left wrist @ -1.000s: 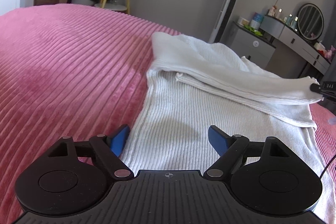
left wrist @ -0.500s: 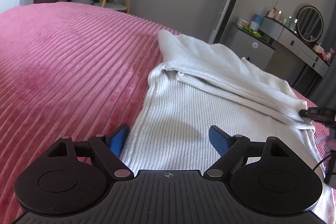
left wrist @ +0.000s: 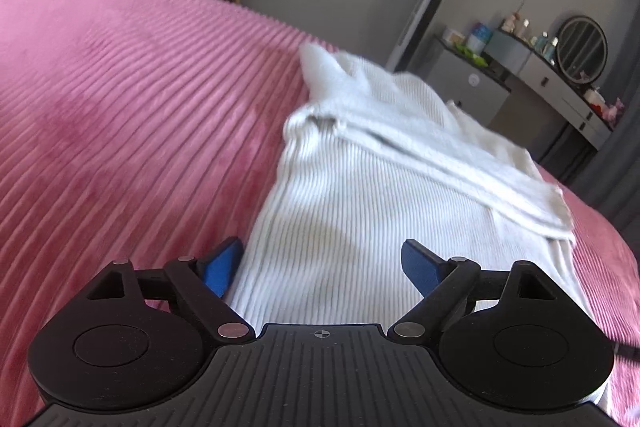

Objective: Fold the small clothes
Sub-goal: 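Grasp the ruffled hem with both grippers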

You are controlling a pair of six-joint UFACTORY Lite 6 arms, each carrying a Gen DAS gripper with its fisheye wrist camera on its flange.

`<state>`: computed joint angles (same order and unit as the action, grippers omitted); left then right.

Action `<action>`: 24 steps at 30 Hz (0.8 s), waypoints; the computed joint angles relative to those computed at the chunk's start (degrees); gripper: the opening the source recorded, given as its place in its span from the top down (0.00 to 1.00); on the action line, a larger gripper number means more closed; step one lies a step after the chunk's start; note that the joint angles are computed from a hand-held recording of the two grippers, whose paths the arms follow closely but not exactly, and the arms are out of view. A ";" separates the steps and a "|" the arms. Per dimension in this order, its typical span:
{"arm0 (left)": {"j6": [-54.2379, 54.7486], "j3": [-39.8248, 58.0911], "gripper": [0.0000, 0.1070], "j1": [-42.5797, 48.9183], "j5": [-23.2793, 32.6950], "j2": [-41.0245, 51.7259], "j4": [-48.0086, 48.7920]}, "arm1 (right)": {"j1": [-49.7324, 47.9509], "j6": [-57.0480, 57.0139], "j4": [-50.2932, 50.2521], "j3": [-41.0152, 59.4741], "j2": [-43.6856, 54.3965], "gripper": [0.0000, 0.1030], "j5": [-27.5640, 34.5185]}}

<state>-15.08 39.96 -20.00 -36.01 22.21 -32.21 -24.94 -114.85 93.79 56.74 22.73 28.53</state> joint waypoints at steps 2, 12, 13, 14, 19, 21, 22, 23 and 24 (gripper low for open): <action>3.98 -3.71 0.16 -1.92 2.19 -4.41 -3.78 | -4.62 2.64 -6.06 -4.46 -3.92 0.67 2.11; 15.46 -21.44 0.16 -11.82 10.58 -26.74 -25.43 | -17.32 15.85 -27.44 -7.80 -8.82 0.59 14.10; 11.53 -22.95 0.16 -10.73 11.79 -28.40 -22.26 | -17.98 17.44 -29.21 -7.36 -8.38 0.59 15.60; 7.42 -24.26 0.17 -9.79 12.42 -29.54 -18.62 | -18.40 18.76 -30.88 -6.91 -7.77 0.59 16.66; -6.99 -28.81 0.22 -6.45 16.39 -36.01 -6.91 | -19.29 19.67 -33.54 -7.49 -7.09 0.61 17.68; -6.85 -29.37 0.29 -6.59 17.50 -37.09 -7.83 | -19.32 20.10 -33.97 -7.30 -7.05 0.69 17.61; -5.22 -29.53 0.31 -6.53 18.48 -37.82 -9.33 | -19.30 20.52 -34.26 -6.94 -6.75 0.75 17.61; -3.61 -29.60 0.33 -6.58 19.49 -38.53 -10.80 | -19.38 21.17 -34.84 -6.47 -6.53 0.80 17.89; -2.74 -29.57 0.35 -6.50 20.37 -39.01 -11.38 | -19.72 21.64 -35.49 -5.88 -6.18 0.87 18.77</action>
<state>-17.83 10.39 -26.50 -15.63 -16.80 -43.59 -44.65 -93.21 58.29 50.86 16.55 47.29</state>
